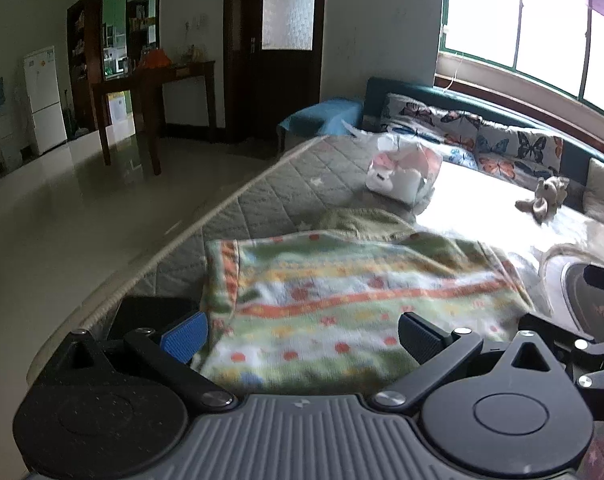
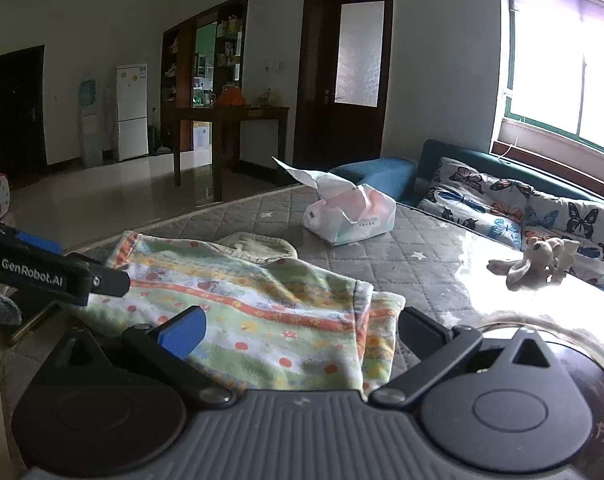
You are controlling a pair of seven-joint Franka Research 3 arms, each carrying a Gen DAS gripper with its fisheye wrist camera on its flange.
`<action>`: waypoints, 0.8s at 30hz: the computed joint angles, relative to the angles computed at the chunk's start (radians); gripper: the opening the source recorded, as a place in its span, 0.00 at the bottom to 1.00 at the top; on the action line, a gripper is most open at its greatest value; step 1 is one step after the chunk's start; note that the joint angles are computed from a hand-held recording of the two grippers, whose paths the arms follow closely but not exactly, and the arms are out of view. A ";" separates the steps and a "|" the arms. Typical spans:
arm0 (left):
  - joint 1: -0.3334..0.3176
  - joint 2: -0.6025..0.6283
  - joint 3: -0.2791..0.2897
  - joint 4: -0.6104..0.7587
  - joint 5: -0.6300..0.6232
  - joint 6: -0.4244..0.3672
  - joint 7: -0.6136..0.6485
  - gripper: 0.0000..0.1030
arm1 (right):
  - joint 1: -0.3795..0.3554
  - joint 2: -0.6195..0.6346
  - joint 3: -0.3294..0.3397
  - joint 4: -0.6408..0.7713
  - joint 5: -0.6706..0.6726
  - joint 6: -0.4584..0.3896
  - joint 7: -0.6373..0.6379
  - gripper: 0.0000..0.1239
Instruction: Fold clothes
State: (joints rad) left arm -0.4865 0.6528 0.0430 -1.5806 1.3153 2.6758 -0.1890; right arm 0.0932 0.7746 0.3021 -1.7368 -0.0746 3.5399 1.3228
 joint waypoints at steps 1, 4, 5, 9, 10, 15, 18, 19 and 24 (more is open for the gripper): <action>-0.001 -0.003 -0.004 -0.006 -0.007 -0.004 0.008 1.00 | 0.000 -0.002 0.000 -0.003 0.002 -0.002 0.002 0.83; -0.002 -0.006 -0.013 -0.014 -0.028 -0.015 0.025 1.00 | -0.003 -0.010 0.001 -0.015 0.007 -0.010 0.007 0.83; -0.002 -0.006 -0.016 -0.016 -0.038 -0.020 0.032 1.00 | -0.009 -0.012 0.007 -0.017 0.006 -0.016 0.011 0.83; -0.011 -0.005 -0.018 -0.021 -0.059 -0.038 0.040 1.00 | -0.037 -0.019 0.034 -0.026 -0.001 -0.055 0.020 0.83; -0.013 -0.006 -0.018 -0.023 -0.062 -0.041 0.040 1.00 | -0.038 -0.022 0.034 -0.030 0.002 -0.061 0.018 0.83; -0.018 -0.001 -0.020 -0.020 -0.070 -0.045 0.049 1.00 | -0.024 -0.042 0.017 -0.051 0.039 -0.094 0.000 0.83; -0.020 0.006 -0.022 -0.012 -0.082 -0.046 0.061 1.00 | -0.034 -0.048 0.027 -0.058 0.054 -0.105 -0.011 0.83; -0.021 0.009 -0.022 -0.009 -0.086 -0.046 0.066 1.00 | -0.037 -0.051 0.030 -0.060 0.057 -0.109 -0.015 0.83; -0.030 0.010 -0.018 -0.005 -0.087 -0.038 0.069 1.00 | -0.035 -0.067 0.025 -0.072 0.076 -0.114 -0.043 0.83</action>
State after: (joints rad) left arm -0.5165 0.6632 0.0253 -1.5857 1.2280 2.6383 -0.1198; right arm 0.0585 0.7072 0.3271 -1.8086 0.0012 3.4260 1.2794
